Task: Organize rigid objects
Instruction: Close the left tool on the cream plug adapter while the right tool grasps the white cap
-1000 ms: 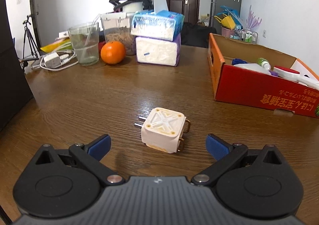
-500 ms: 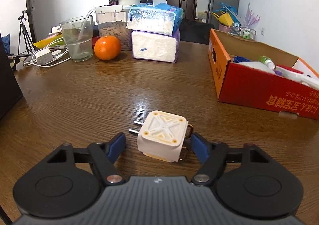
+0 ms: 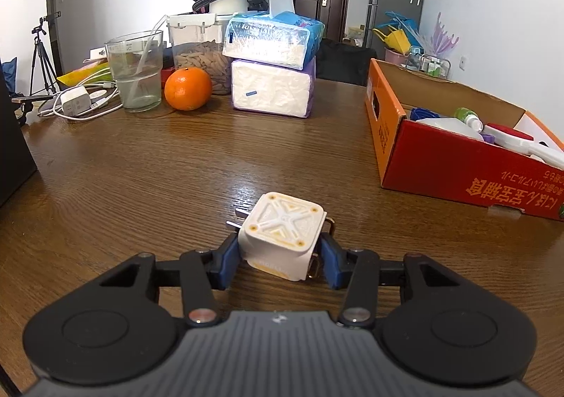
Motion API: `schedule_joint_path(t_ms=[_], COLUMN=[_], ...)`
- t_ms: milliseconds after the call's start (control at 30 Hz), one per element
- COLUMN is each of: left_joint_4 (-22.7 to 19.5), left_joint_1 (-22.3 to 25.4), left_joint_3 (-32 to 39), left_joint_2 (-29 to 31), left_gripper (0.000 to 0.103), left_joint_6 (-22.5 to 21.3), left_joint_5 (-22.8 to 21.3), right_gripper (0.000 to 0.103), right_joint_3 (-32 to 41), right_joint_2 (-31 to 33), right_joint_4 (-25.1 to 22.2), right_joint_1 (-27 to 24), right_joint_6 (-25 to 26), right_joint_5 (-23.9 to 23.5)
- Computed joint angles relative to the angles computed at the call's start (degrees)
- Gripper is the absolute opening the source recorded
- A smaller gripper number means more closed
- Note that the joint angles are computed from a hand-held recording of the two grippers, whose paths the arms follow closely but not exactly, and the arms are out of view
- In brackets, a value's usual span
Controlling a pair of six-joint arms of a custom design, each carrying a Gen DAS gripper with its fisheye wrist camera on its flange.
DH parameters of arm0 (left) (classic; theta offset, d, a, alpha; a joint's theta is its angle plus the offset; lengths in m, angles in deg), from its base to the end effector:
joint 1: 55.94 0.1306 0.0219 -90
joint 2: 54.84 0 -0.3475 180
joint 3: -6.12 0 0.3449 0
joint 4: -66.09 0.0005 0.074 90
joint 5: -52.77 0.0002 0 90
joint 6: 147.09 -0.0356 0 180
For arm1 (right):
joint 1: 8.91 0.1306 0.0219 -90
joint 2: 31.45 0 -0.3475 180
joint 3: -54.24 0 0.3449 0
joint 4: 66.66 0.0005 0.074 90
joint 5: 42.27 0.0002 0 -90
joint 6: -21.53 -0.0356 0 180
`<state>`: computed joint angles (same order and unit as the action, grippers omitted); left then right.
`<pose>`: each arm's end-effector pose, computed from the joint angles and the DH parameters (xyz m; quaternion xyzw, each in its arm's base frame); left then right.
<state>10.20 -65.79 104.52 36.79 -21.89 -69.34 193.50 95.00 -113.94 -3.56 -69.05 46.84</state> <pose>0.4389 -0.0575 0.4397 -0.2918 0.8574 0.1108 0.4093 0.6521 0.0611 0.4244 -0.0404 0.8839 0.0310 0.4649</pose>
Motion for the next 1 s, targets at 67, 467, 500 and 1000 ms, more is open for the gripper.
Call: schedule_joint_path(t_ms=[67,467,500,1000], left_joint_4=[0.06,0.93,1.03,3.08], left_joint_1=[-0.02,-0.24,-0.23,-1.00], left_joint_3=[0.02,0.05,0.03,-1.04], left_joint_2=[0.04,0.11,0.08,-1.22], left_gripper=[0.048,0.048,0.048,0.048], left_joint_6=[0.03,-0.27,-0.26,-1.18], left_joint_5=[0.00,-0.53,-0.50,-1.83], right_gripper=[0.095,0.039,0.039,0.039], right_joint_3=[2.94,20.97,20.59,-5.02], right_joint_2=[1.72,12.15,11.94,-3.11], right_joint_4=[-2.15,-11.73,-11.44,6.70], right_joint_1=[0.04,0.21,0.28,2.88], right_joint_6=[-0.23,-1.16,-0.76,0.45], right_joint_5=[0.24,1.35,1.33,1.86])
